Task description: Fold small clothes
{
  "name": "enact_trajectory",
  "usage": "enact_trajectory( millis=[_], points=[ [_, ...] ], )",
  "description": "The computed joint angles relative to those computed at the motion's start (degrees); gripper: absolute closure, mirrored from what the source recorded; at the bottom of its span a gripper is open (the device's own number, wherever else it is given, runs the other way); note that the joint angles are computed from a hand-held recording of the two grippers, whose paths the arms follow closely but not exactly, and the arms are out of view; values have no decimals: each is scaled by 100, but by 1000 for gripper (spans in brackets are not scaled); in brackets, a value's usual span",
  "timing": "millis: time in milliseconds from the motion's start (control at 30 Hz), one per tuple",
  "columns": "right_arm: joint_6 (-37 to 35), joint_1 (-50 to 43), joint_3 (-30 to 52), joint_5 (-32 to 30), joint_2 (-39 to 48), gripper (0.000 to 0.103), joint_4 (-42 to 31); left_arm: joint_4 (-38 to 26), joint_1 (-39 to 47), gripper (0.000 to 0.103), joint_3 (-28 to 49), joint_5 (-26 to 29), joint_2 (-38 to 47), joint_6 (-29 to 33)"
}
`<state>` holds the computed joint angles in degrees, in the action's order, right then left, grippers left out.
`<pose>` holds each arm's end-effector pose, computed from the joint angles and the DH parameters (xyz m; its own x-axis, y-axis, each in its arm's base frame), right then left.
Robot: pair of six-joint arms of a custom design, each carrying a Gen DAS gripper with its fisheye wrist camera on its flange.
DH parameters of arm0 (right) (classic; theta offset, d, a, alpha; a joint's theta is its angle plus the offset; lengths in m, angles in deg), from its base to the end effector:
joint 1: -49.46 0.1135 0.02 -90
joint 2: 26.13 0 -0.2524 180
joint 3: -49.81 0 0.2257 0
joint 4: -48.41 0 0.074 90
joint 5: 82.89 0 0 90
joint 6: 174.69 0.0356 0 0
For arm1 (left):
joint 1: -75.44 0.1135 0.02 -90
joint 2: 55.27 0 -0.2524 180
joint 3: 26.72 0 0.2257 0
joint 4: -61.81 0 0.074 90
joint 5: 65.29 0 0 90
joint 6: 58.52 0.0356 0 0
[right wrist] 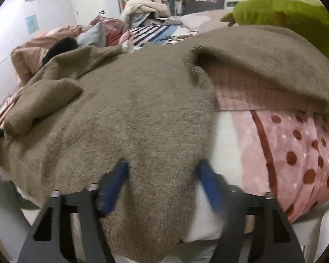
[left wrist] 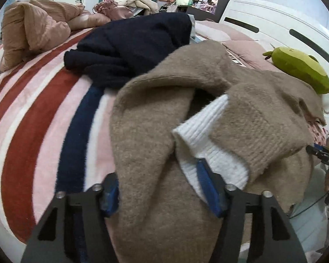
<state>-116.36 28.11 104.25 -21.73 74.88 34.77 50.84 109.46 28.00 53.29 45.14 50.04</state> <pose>0.2630 -0.0844 0.1061 -0.7382 -0.2052 -0.6426 -0.3429 0.9345 0.0954 0.2425 0.1432 0.1123 -0.7434 -0.1646 -0.6482 -0.0388 0.9782 -0.2039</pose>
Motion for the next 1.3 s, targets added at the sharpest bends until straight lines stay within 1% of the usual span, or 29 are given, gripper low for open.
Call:
enact_trajectory(
  millis=[33,67,100,133,200,267,333,367,433,467,500,600,633,667,700,733,767,800,833,867,900,933,1000,1067,1133,1200,1233,1267,1300],
  points=[
    [-75,38,-42,39,-2,32,51,141,-176,61,-150,-17,-53,-200],
    [-150,85,-124,85,-35,33,139,110,-194,66,-154,78,-38,-265],
    [-226,144,-184,84,-54,48,192,120,-263,76,-176,105,-35,-332],
    [-296,191,-252,41,-69,69,254,138,-341,82,-162,90,-20,-395],
    [-291,203,-336,-132,-101,87,347,223,-450,90,-317,-5,-168,-456],
    [-303,151,-385,-280,-154,90,384,114,-465,93,-372,-9,-339,-504],
    [-387,-6,-505,-432,-294,92,449,89,-430,95,-557,150,-646,-500],
    [-425,-126,-517,-552,-380,92,382,-51,-359,96,-681,375,-910,-482],
    [-613,-427,-383,-861,-577,93,-86,-380,-205,97,-767,734,-1238,-352],
    [-711,-587,-295,-1019,-666,93,-344,-722,-117,97,-854,1036,-1530,-237],
    [-825,-723,-212,-1142,-729,94,-578,-902,-61,97,-880,1173,-1653,-159],
    [-1126,-1100,-98,-1301,-1150,94,-1094,-1765,113,97,-1083,1750,-2174,236],
    [-1191,-1218,-33,-1322,-1253,94,-1259,-1988,155,97,-1140,1877,-2251,365],
    [-1202,-1285,23,-1320,-1270,94,-1346,-2063,167,97,-1208,1867,-2307,433],
    [-1206,-1314,110,-1290,-1225,94,-1443,-1972,106,96,-1314,1675,-2414,362],
    [-1267,-1275,259,-1200,-1077,92,-1604,-1750,-21,95,-1423,1328,-2489,248],
    [-1253,-1196,319,-1104,-976,91,-1609,-1547,-149,94,-1476,977,-2472,192],
    [-1150,-1062,316,-908,-888,85,-1508,-1381,-288,86,-1472,547,-2413,93],
    [-1148,-997,307,-749,-863,83,-1482,-1400,-323,75,-1392,391,-2366,62],
    [-1139,-936,266,-633,-883,79,-1400,-1456,-317,69,-1293,304,-2375,31],
    [-1127,-913,271,-579,-895,70,-1331,-1565,-194,58,-1211,453,-2513,78],
    [-1091,-938,249,-601,-992,62,-1282,-1721,43,49,-1129,703,-2595,274],
    [-1026,-1064,385,-814,-1137,57,-1452,-2114,204,45,-823,1102,-2904,345],
    [-1037,-1155,718,-1229,-1147,54,-1921,-2225,61,42,-467,1195,-3101,101],
    [-1105,-1060,1042,-1677,-1035,46,-2360,-1920,-477,39,-221,873,-3107,-278],
    [-1046,-755,1264,-1955,-879,45,-2591,-1597,-1239,39,93,333,-2749,-610],
    [-975,-564,1343,-2048,-784,43,-2655,-1519,-1481,39,275,177,-2495,-688],
    [-850,-307,1429,-2116,-651,42,-2669,-1430,-1897,39,621,-89,-2014,-817],
    [-739,-127,1402,-2132,-618,40,-2603,-1402,-2128,39,921,-228,-1620,-838]
  ],
)
